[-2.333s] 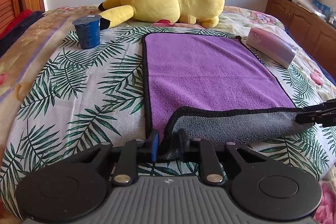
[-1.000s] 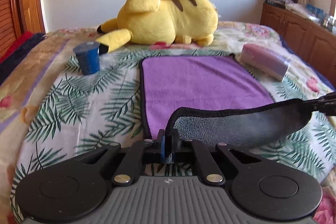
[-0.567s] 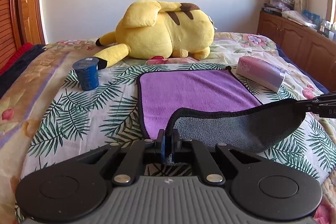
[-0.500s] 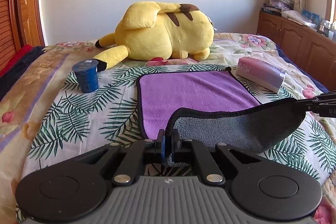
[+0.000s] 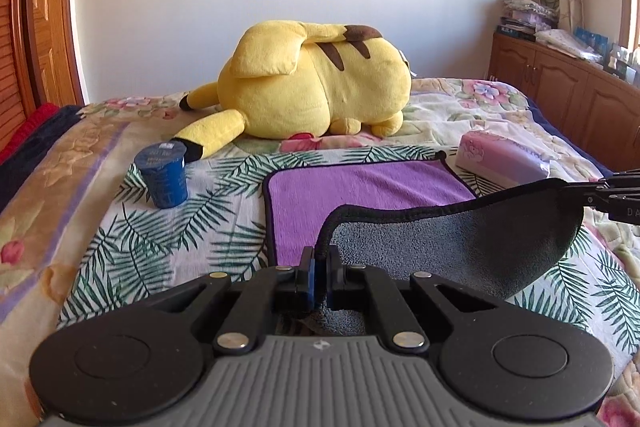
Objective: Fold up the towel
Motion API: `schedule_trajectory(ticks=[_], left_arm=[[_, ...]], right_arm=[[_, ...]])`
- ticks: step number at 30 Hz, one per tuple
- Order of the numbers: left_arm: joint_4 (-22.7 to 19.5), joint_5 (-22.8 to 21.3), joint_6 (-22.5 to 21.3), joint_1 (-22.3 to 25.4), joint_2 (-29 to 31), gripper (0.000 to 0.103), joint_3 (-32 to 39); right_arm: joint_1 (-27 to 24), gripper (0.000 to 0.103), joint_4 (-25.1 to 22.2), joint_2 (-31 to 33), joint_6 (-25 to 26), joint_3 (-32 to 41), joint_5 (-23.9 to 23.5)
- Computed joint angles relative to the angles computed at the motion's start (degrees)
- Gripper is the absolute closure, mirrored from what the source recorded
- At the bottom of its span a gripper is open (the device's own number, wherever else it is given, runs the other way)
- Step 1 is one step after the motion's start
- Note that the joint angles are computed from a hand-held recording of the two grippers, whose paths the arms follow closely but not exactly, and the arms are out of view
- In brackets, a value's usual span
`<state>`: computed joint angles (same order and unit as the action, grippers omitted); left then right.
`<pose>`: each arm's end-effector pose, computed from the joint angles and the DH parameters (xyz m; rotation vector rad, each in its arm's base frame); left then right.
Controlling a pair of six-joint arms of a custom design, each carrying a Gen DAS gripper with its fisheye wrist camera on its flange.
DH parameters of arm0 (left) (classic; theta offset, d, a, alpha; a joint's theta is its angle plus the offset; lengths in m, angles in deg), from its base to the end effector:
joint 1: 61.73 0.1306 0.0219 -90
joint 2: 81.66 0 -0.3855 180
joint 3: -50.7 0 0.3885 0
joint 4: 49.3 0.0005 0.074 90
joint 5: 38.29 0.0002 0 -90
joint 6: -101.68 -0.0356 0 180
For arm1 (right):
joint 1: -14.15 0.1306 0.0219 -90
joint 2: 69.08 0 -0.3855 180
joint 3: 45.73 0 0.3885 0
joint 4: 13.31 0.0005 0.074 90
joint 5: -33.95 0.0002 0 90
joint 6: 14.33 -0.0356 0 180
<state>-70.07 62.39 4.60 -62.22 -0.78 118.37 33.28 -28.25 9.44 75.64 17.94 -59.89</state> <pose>0.4292 -0.0108 0.3614 0.2489 2.1409 -0.1351 0.3921 0.1380 0.3542 -0.3888 2.0648 0.2721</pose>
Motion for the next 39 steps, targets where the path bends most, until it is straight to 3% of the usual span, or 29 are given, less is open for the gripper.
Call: schedule_trajectory(ticks=[11,39], left_arm=[[1.88,0.16,0.02,-0.39,1.08,0.103,1.61],[3.51,-2.58,-0.96,-1.82,6.95,0.103,10.24]], right_arm=[[0.31,0.099,4.04,1.13,1.61,0.72,2.05],[-0.85,0.099,7.83,7.62,4.15,8.48,2.17]])
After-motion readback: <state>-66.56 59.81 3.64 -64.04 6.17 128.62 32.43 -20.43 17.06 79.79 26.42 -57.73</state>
